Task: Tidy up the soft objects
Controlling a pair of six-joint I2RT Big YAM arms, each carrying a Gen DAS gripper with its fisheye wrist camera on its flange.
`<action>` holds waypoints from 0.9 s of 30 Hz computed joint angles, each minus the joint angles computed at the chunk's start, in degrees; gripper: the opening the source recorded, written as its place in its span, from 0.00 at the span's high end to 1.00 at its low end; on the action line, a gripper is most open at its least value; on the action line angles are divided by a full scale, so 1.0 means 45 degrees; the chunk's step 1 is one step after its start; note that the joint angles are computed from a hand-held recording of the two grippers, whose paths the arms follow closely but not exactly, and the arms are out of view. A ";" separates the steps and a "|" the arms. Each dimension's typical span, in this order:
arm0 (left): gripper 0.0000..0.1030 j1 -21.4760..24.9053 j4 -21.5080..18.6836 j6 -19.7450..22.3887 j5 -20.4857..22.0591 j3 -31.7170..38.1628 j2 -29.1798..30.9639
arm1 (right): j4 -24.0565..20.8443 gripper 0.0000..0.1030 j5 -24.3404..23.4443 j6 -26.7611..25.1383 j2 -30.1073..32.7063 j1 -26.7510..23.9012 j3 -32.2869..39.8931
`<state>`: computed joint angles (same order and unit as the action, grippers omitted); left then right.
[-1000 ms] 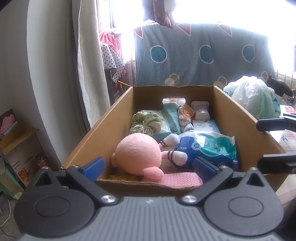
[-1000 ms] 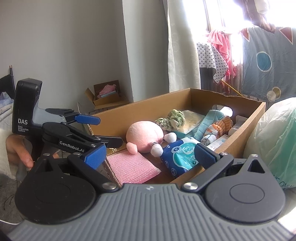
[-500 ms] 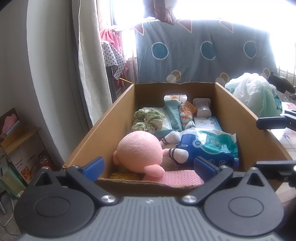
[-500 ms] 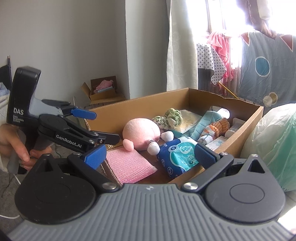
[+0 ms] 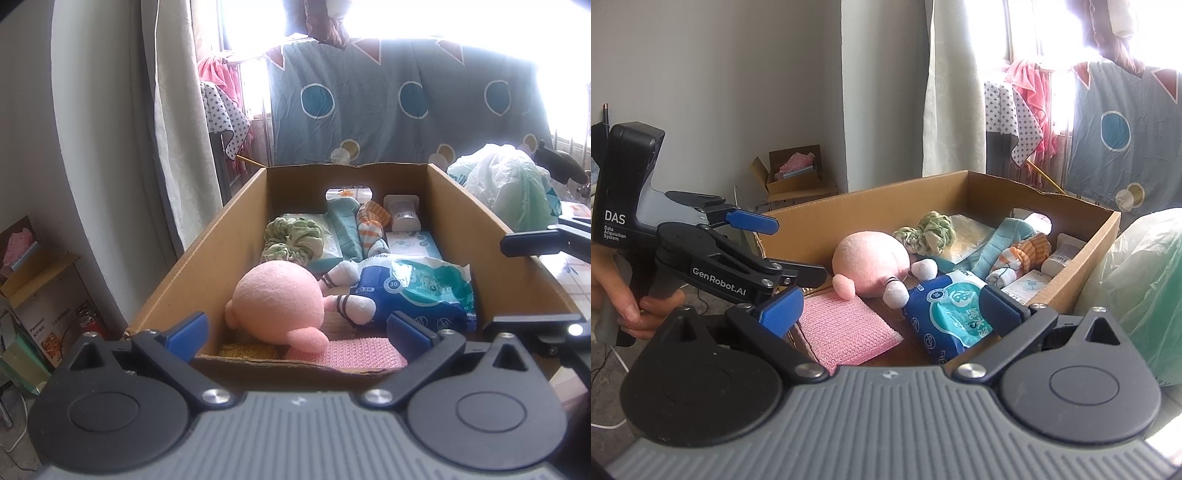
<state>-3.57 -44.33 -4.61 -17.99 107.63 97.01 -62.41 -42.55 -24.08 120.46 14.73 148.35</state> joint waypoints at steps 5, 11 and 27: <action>0.00 0.0006 0.0047 -0.0029 0.0001 -0.0049 -0.0025 | -0.0006 0.01 0.0150 0.0010 -0.0001 0.0045 0.0005; 0.00 -0.0001 0.0015 -0.0042 -0.0016 -0.0033 -0.0018 | -0.0030 0.01 0.0152 0.0000 0.0028 0.0051 0.0055; 0.00 0.0003 -0.0070 -0.0053 -0.0007 0.0029 0.0014 | 0.0021 0.01 0.0155 0.0013 -0.0012 0.0053 -0.0029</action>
<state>-3.56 -44.64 -4.85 -18.02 107.76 97.07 -62.32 -41.85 -24.02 120.41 14.97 148.22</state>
